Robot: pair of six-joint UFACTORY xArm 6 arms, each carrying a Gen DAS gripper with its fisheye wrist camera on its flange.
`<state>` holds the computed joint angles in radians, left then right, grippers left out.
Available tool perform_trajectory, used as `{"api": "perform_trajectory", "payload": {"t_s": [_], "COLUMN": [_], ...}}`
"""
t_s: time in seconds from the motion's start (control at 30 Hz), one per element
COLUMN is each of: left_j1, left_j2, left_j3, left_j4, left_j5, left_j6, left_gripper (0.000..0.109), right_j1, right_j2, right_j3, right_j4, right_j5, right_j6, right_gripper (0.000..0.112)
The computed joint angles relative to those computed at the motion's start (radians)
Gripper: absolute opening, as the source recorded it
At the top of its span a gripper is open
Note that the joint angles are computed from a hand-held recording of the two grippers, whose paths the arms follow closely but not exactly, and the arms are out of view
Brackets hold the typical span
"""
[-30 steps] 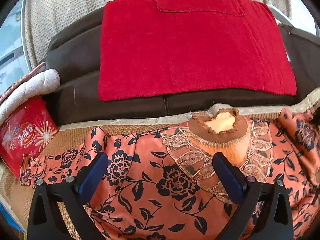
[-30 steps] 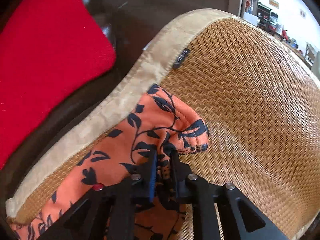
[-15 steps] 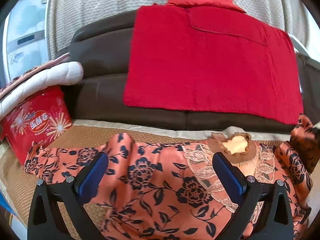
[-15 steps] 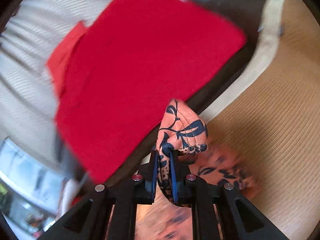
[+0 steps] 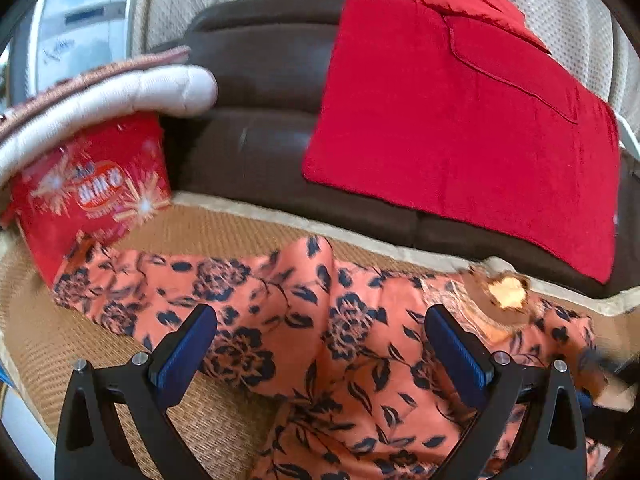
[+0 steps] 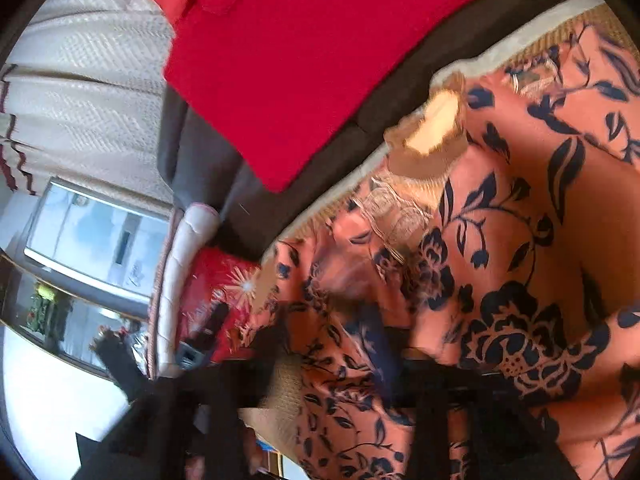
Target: Fold small clothes
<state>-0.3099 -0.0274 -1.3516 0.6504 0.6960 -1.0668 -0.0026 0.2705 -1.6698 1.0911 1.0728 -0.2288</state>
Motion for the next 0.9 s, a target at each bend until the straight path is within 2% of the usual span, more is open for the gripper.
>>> {"api": "perform_trajectory", "payload": {"t_s": [0.07,0.17,0.3,0.33,0.4,0.53,0.6,0.67,0.77,0.9], "left_j1": [0.003,-0.010,-0.024,-0.024,-0.018,-0.004,-0.001,0.001,0.005,0.004], "left_j2": [-0.005,0.007,0.039,0.045,0.052,0.054,0.060,0.071,0.097,0.144], "left_j3": [0.014,0.007,-0.037,-0.045,-0.049,-0.039,-0.043,-0.049,-0.066,-0.086], "left_j4": [-0.055,-0.097,-0.166,-0.184,-0.223,-0.348,-0.447,-0.557,-0.693,-0.792], "left_j5": [-0.027,-0.016,0.047,0.061,0.064,0.054,0.065,0.093,0.156,0.186], "left_j6": [0.043,0.092,0.160,0.181,0.215,0.326,0.407,0.484,0.550,0.597], "left_gripper": [0.103,0.103,0.103,0.103,0.103,0.099,0.094,0.080,0.067,0.066], "right_j1": [-0.005,-0.046,-0.081,-0.074,-0.098,-0.130,-0.143,-0.152,-0.159,-0.152], "right_j2": [-0.094,-0.133,-0.124,-0.118,-0.068,-0.021,-0.008,-0.006,0.000,0.003], "right_j3": [0.094,0.120,0.111,0.112,0.068,0.028,0.017,0.012,0.004,0.009], "right_j4": [0.074,0.099,-0.119,-0.213,-0.290,-0.323,-0.321,-0.292,-0.303,-0.298], "right_j5": [-0.101,-0.148,-0.229,-0.256,-0.218,-0.209,-0.207,-0.182,-0.169,-0.168], "right_j6": [-0.027,-0.078,-0.012,0.035,0.094,0.144,0.135,0.114,0.096,0.087], "right_gripper": [0.087,0.087,0.085,0.080,0.072,0.072,0.072,0.072,0.072,0.072]}}
